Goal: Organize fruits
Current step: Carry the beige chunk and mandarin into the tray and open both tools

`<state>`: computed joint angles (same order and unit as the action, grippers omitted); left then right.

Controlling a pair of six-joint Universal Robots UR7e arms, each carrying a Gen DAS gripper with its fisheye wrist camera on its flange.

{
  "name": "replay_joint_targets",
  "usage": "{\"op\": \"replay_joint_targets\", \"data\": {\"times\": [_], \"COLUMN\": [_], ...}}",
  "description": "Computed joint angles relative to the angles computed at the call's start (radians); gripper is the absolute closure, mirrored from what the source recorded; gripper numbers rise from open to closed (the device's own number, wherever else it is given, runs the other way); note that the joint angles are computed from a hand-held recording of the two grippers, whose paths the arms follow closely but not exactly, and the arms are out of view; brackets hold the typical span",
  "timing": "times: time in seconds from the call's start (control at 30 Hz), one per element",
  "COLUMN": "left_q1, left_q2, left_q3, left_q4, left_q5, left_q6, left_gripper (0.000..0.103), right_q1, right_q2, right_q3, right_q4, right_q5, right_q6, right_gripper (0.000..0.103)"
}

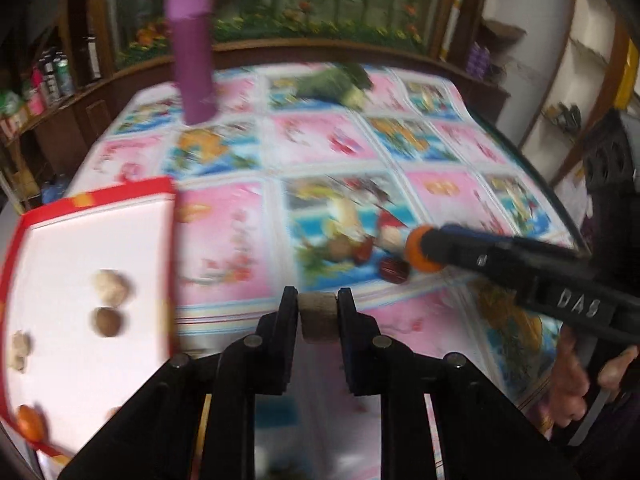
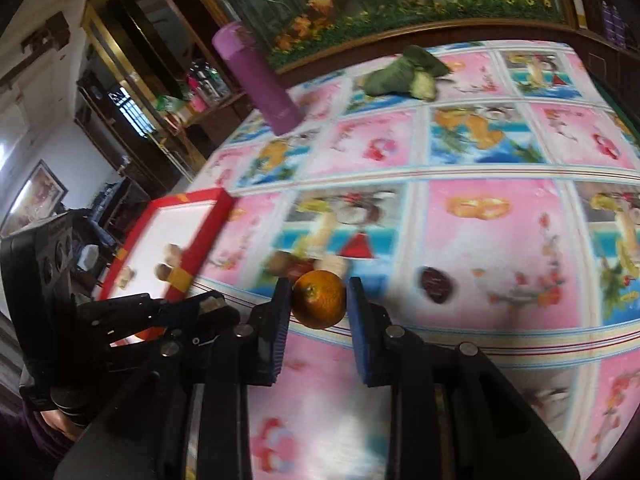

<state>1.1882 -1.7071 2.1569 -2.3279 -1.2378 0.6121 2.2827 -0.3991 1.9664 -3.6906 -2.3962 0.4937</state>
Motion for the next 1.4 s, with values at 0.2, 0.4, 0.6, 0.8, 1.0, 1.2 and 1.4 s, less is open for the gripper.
{"op": "replay_joint_targets", "data": {"times": [0.2,0.4,0.6,0.8,1.0,1.2,1.4], "left_q1": [0.078,0.187,0.268,0.29,0.291,0.29,0.283], "left_q2": [0.006,0.071,0.135,0.133,0.139,0.148,0.139], "left_q3": [-0.106,-0.246,-0.357,-0.331,-0.303,-0.29,-0.289], "left_q4": [-0.087,-0.172,-0.169,-0.138,-0.122,-0.141,-0.154], "left_q5": [0.034,0.065,0.066,0.062,0.1,0.146,0.161], "left_q6": [0.049,0.093,0.101,0.146,0.17,0.165,0.143], "left_gripper": [0.085,0.085,0.085,0.085,0.085,0.084,0.062], "right_q1": [0.016,0.027,0.028,0.024,0.002,0.0,-0.003], "right_q2": [0.073,0.175,0.282,0.366,0.394,0.385,0.361], "right_q3": [-0.191,-0.425,-0.64,-0.798,-0.844,-0.824,-0.785], "right_q4": [0.102,0.228,0.397,0.563,0.658,0.673,0.657], "right_q5": [0.056,0.135,0.208,0.24,0.213,0.216,0.251], "right_q6": [-0.066,-0.131,-0.153,-0.155,-0.097,-0.077,-0.061], "right_gripper": [0.073,0.073,0.073,0.073,0.073,0.071,0.071]}}
